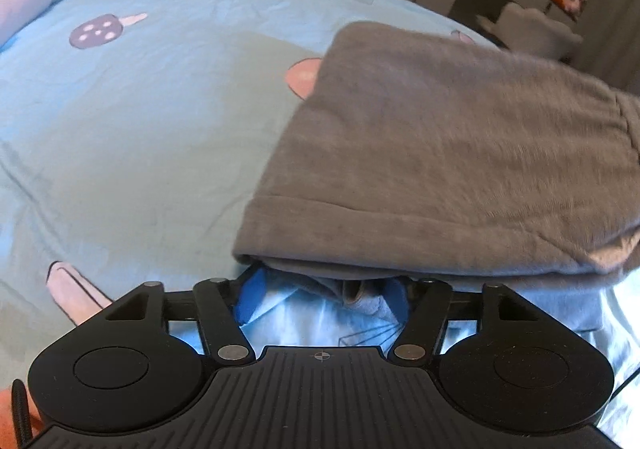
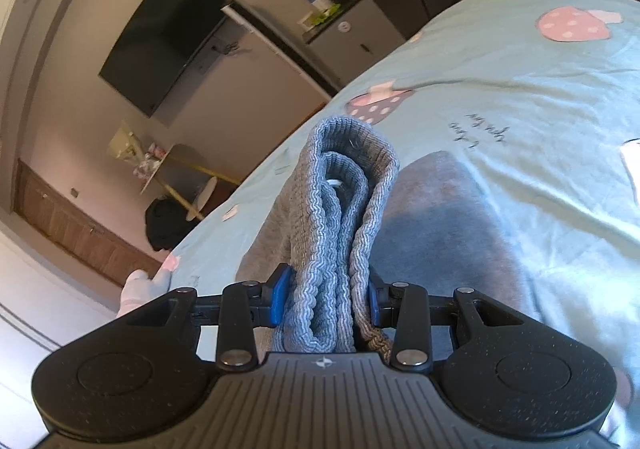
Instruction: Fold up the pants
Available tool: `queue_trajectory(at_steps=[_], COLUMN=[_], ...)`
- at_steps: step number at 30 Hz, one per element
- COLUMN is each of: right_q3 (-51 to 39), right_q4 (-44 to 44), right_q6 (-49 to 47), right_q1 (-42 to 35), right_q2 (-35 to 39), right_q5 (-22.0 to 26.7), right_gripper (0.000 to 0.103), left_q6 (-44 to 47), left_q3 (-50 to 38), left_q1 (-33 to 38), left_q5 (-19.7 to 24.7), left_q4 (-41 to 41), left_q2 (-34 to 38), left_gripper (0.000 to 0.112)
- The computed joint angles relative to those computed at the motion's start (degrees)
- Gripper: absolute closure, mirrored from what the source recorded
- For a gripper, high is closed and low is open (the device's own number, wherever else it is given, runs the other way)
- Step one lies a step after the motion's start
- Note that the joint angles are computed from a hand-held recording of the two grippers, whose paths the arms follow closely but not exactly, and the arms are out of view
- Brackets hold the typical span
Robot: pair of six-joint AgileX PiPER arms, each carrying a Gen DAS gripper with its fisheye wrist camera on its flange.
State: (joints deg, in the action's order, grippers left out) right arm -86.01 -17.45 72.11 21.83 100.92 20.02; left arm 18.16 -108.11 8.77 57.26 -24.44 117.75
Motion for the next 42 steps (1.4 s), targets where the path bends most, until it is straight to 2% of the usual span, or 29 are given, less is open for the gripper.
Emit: queue_trajectory(at_steps=[5, 12, 16, 20, 24, 27, 30, 32, 35, 36, 38, 42], right_q3=[3.3, 2.1, 1.7, 1.5, 1.6, 2.1, 3.1, 2.4, 1.9, 1.4, 0.4, 4.7], right_q4=[-2.5, -1.5, -1.2, -4.6, -5.3, -4.0, -2.0, -3.4, -4.1, -6.2, -12.6, -20.9], right_q6=[3.8, -0.3, -0.8, 1.6, 1.2, -0.4, -2.2, -2.3, -1.9, -0.1, 6.6, 17.1], right_q1=[-1.2, -1.0, -1.4, -0.8, -0.8, -1.4, -2.2, -1.9, -1.9, -1.6, -0.4, 1.3], right_q2=[-1.4, 0.3, 1.0, 1.5, 2.5, 3.0, 2.9, 3.1, 3.5, 3.8, 3.9, -1.0], right_q5=[-0.8, 1.6, 2.0, 3.9, 5.2, 4.4, 3.3, 4.3, 5.0, 6.1, 10.5, 12.1], right_gripper=[0.066, 0.066, 0.066, 0.066, 0.066, 0.066, 0.066, 0.066, 0.064, 0.057, 0.051, 0.050], left_q6=[1.2, 0.4, 1.0, 2.6, 2.5, 5.2, 8.0, 8.0, 5.4, 4.7, 4.2, 4.7], left_q3=[1.8, 2.6, 2.7, 2.6, 0.0, -0.8, 0.1, -1.0, -5.3, -7.3, -9.3, -10.4], left_q1=[0.8, 2.1, 2.9, 3.2, 3.8, 5.2, 6.3, 7.0, 6.7, 6.4, 5.6, 4.9], left_q5=[-2.4, -3.1, -1.5, -0.5, 2.5, 5.1, 4.4, 4.2, 6.0, 7.1, 7.9, 7.1], left_q4=[-2.8, -6.0, -7.4, -8.3, -8.2, -11.4, -13.8, -14.7, -13.4, -12.7, -11.7, -12.5], left_q2=[-1.3, -1.8, -2.2, -2.7, -1.7, -1.9, -3.4, -3.3, -1.0, 0.2, 1.4, 2.1], left_gripper=[0.061, 0.070, 0.072, 0.070, 0.067, 0.065, 0.060, 0.054, 0.053, 0.053, 0.053, 0.052])
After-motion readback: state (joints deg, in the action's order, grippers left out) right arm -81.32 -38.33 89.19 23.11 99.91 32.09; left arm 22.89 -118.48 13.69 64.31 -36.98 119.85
